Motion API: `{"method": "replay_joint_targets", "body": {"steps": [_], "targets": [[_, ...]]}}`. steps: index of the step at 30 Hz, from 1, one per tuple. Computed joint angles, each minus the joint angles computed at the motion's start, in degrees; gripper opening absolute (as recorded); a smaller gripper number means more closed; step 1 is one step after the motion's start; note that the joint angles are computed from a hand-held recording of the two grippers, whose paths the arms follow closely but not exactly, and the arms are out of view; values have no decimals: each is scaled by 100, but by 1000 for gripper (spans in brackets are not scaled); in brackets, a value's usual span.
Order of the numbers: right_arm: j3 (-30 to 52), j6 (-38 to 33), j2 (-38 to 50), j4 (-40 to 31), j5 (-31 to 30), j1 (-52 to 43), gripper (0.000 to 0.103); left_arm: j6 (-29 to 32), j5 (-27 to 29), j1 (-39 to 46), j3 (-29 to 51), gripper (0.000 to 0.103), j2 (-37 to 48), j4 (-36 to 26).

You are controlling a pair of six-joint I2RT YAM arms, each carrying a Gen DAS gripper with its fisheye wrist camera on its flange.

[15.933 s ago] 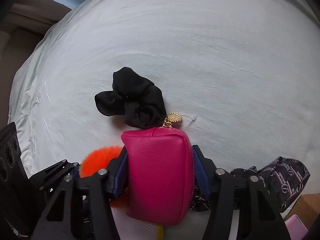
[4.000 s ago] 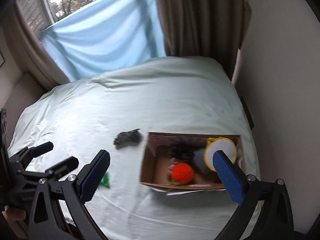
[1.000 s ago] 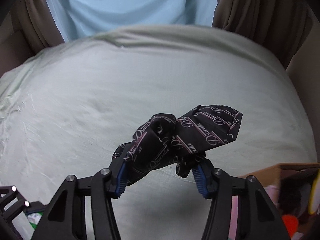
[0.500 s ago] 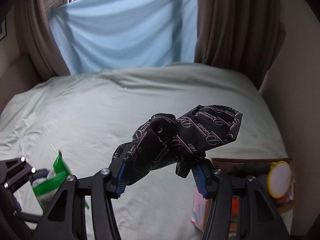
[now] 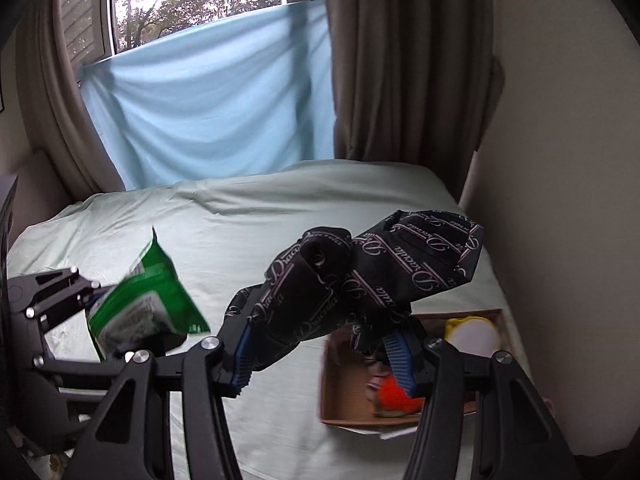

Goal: Organize soft objects
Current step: 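Carry the green packet and patterned scrunchie into the box and release both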

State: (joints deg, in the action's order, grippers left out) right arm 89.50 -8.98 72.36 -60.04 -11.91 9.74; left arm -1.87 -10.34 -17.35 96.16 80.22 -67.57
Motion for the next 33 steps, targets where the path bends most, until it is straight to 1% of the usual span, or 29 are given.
{"method": "replay_joint_targets", "body": {"steps": [1,4,5,9,13,18,23,27,31,33], "targets": [[96,-197,50,-93,-172,-244,51,-261,-172,-223,232,42,223,-24],[367,-855,351,-313,-707,-983,51,-884,-425,-651,761,42,796,-67],[519,-1136,516,-435,-901,-1272,51,-1036,-479,-753,877,42,961,-60],[911,-1921,1118,-695,-1369,-2009,51,-1644,-618,-1077,1467,42,1786,-69],[1235,-2692,1827,-784,-1526,-2447,51,-2275,-534,-1191,1956,42,2607,-35],[1552,-3337,2681,-810,-1518,-2652,51,-2815,-331,-1153,2407,42,3488,-86],[1548,-3935,3250,-737,-1384,-2634,51,-3153,-125,-1090,2112,42,3852,94],[1452,-4215,3662,-612,-1309,-2543,51,-3309,29,-1019,1897,42,4158,266],[1113,-4456,3836,-504,-1232,-2495,51,-3455,260,-961,1788,42,4499,427],[856,-4577,3827,-389,-1196,-2462,51,-3468,344,-955,1836,42,4649,400]]}}
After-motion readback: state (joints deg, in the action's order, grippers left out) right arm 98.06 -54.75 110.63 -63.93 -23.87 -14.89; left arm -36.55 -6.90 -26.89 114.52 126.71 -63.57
